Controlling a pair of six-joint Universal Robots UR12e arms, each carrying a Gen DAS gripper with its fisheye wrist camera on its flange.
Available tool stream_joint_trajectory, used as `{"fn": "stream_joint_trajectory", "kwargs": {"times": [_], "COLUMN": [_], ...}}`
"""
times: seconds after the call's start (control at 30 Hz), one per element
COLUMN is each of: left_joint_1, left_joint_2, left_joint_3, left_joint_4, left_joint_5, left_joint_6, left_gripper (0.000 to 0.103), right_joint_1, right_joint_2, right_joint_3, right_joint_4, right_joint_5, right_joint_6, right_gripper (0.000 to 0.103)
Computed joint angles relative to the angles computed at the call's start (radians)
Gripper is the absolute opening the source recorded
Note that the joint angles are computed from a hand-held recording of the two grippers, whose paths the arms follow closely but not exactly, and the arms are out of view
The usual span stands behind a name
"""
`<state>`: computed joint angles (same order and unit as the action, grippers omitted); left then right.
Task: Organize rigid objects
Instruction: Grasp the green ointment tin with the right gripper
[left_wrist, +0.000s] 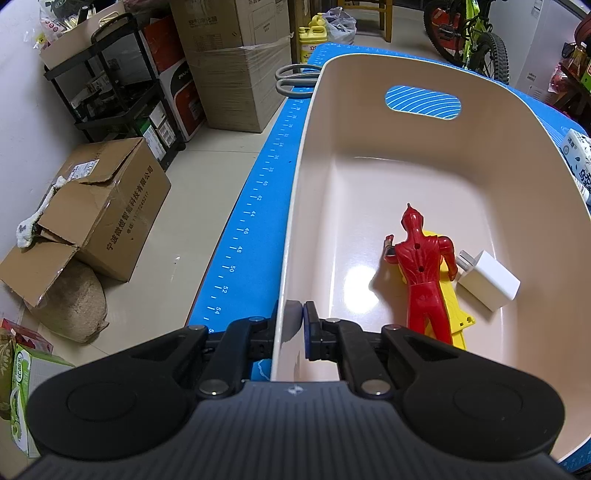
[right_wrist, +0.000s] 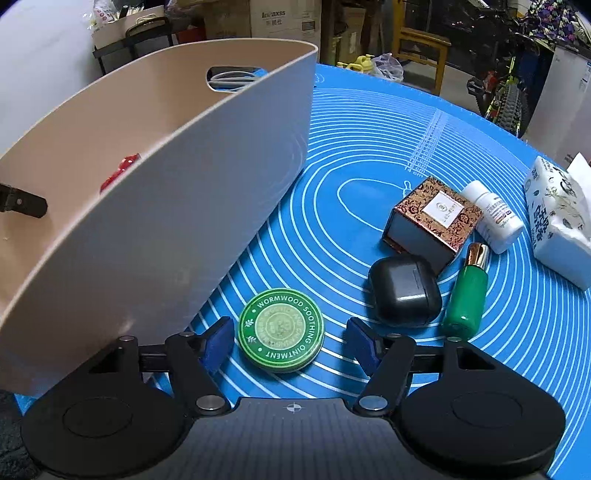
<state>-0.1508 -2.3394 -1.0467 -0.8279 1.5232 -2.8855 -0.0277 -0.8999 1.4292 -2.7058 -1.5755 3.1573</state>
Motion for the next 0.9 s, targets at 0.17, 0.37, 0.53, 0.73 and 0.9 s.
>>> {"fn": "stream_joint_trajectory", "kwargs": {"times": [0.17, 0.37, 0.53, 0.73, 0.9], "left_joint_1": [0.0, -0.001, -0.001, -0.003, -0.003], "left_joint_2": [-0.001, -0.001, -0.002, -0.002, -0.001], "left_joint_3": [0.0, 0.001, 0.002, 0.001, 0.001], "left_joint_4": [0.002, 0.002, 0.001, 0.003, 0.002], "left_joint_5": [0.001, 0.002, 0.001, 0.002, 0.002], "left_joint_6": [0.001, 0.0, -0.001, -0.002, -0.003], "left_gripper": [0.011, 0.011, 0.011, 0.011, 0.011], "right_joint_1": [0.006, 0.017, 0.019, 0.025, 0.021], "right_joint_2": [0.001, -0.001, -0.01, -0.025, -0.026], "right_joint_3": [0.007, 0.006, 0.013, 0.018, -0.002], "right_joint_4": [-0.023, -0.024, -0.044, -0.085, -0.116], "right_joint_5": [-0.015, -0.028, -0.063, -0.145, -0.179], "right_joint_6": [-0.011, -0.066, -0.05, 0.035, 0.099], "right_gripper": [0.065, 0.054, 0.054, 0.054, 0.054]}}
